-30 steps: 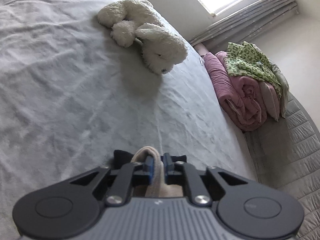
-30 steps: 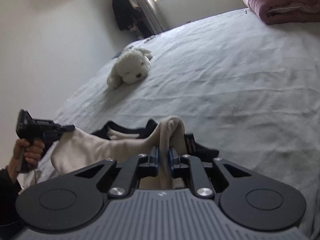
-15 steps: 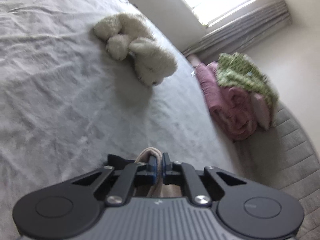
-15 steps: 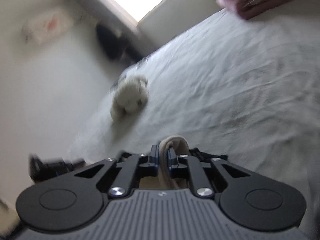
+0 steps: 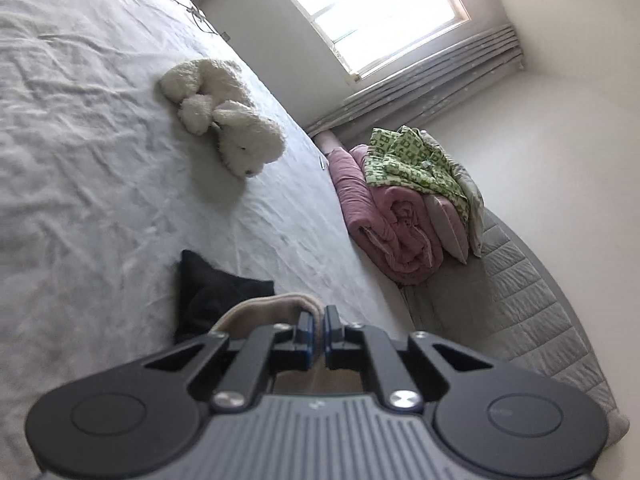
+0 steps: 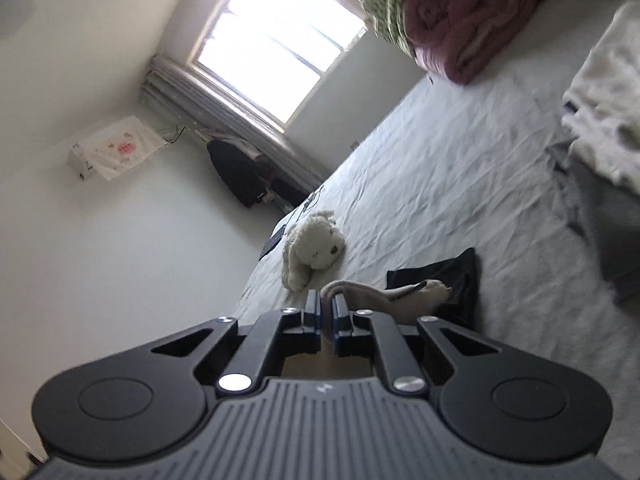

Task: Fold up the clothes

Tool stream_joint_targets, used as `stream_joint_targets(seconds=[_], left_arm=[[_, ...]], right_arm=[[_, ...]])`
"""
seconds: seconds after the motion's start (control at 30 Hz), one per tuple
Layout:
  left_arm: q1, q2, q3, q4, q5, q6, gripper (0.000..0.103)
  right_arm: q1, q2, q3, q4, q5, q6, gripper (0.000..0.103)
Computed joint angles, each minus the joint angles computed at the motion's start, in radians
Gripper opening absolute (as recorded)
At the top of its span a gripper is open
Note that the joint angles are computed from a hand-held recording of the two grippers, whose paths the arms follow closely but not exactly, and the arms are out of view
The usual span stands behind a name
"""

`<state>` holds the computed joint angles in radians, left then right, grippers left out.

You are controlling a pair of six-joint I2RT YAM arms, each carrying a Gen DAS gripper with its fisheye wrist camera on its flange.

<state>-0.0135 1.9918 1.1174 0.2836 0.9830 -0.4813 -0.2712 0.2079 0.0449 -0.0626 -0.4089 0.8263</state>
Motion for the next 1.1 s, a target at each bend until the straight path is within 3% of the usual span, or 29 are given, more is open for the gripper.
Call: stream_joint_targets(seconds=[0.1,0.27,0.4,0.53,0.6,0.67,0.8,0.9,0.97,1.1], left_arm=[[-0.002,0.023,0.024,-0.036,-0.027,0.017,0.005],[-0.057,0.066,0.14,-0.089,-0.097,0.019,0.005],[-0.115,0.226,0.434,-0.323,-0.198,0.004,0.005],[-0.166,0.454,0.83,-0.596,-0.302,-0.016,0.005],[-0.18,0.543,0.947,-0.642,-0.329,-0.026,0.005],[-0.191,0.59,0.987,-0.636,-0.358,-0.038,0.005],[-0.192,0.575,0.887,-0.491,-0.36,-0.066,0.005],[-0.194,0.532,0.789,-0.351,-0.349,-0.081,0.005],[-0.202,0.517,0.76,-0.322,-0.37,-0.064,0.005],[-0.204,0.517,0.729,-0.285,-0.409,-0.068,0.005]], right_arm=[[-0.004,0.048,-0.021,0.056,0.012,-0.021,0.009],[-0.007,0.5,0.028,0.463,0.017,-0.018,0.009],[-0.087,0.849,0.146,0.604,-0.041,0.022,0.009],[-0.082,1.216,0.304,0.713,-0.014,0.016,0.009],[-0.075,1.343,0.363,0.745,0.006,0.007,0.009],[-0.059,1.428,0.398,0.779,0.046,-0.02,0.009],[-0.029,1.524,0.409,0.866,0.11,-0.088,0.009],[-0.018,1.537,0.38,0.94,0.133,-0.083,0.009],[-0.005,1.5,0.346,0.991,0.15,-0.101,0.009],[0.042,1.503,0.366,0.947,0.235,-0.187,0.009]])
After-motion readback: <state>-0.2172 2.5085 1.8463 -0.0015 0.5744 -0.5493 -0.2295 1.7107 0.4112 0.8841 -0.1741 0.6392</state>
